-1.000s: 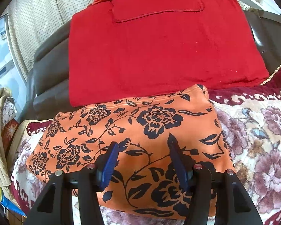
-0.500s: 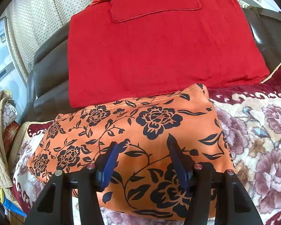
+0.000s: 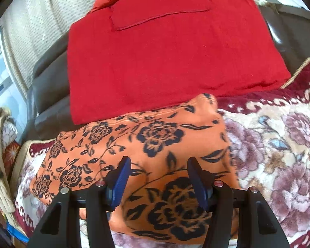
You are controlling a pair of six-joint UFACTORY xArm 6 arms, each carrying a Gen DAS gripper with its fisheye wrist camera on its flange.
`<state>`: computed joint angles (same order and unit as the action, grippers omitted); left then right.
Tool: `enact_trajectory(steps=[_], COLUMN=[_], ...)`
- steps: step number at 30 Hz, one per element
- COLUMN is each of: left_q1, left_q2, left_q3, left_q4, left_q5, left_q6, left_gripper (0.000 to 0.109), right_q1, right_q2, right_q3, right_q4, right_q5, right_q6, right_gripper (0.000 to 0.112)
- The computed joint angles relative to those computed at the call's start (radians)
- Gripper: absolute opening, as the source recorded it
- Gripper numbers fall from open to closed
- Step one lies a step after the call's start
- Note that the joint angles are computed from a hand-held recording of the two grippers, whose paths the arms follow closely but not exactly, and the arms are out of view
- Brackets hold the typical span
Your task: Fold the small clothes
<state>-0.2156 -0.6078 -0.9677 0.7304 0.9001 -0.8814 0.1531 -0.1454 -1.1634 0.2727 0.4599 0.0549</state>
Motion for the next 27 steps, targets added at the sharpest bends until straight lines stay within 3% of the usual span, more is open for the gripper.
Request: enact_trajectory(steps=[4,7,10,13,15,19,21,25,27], left_q1=[-0.027,-0.053,-0.073,-0.089,-0.080,-0.080,-0.084,-0.094,-0.097], left_q2=[0.095,0.174,0.273,0.380,0.368,0.349,0.332,0.320,0.335], left_q3=[-0.037,-0.073,-0.134,-0.202,-0.178,-0.179,-0.171,-0.168,-0.182], left_q4=[-0.149,-0.155,-0.139,-0.177,-0.173,-0.141,-0.103,-0.073,-0.087], left_q5=[-0.098,-0.128,-0.083,0.028,-0.009,-0.018,-0.035,-0.048,-0.025], left_q6=[0.070,0.060,0.061,0.114,0.085,0.058,0.035,0.017,0.029], left_gripper=[0.085,0.085,0.085,0.086,0.088,0.088,0.088,0.088,0.088], right_q1=[-0.035,-0.054,-0.069,-0.088,-0.108,-0.113,-0.117,-0.107,-0.101], right_q2=[0.000,0.012,0.040,0.086,0.120,0.106,0.113,0.224,0.322], right_q3=[0.003,-0.005,-0.028,-0.073,-0.106,-0.109,-0.132,-0.295,-0.421], right_q4=[0.032,0.057,0.084,0.097,0.128,0.096,0.165,0.158,0.139], right_q5=[0.007,0.007,0.025,0.100,0.168,0.149,0.135,0.160,0.224], right_q6=[-0.003,-0.018,-0.029,-0.038,-0.039,-0.006,-0.046,-0.033,-0.006], right_gripper=[0.061,0.061,0.061,0.060,0.060,0.060,0.060,0.060,0.060])
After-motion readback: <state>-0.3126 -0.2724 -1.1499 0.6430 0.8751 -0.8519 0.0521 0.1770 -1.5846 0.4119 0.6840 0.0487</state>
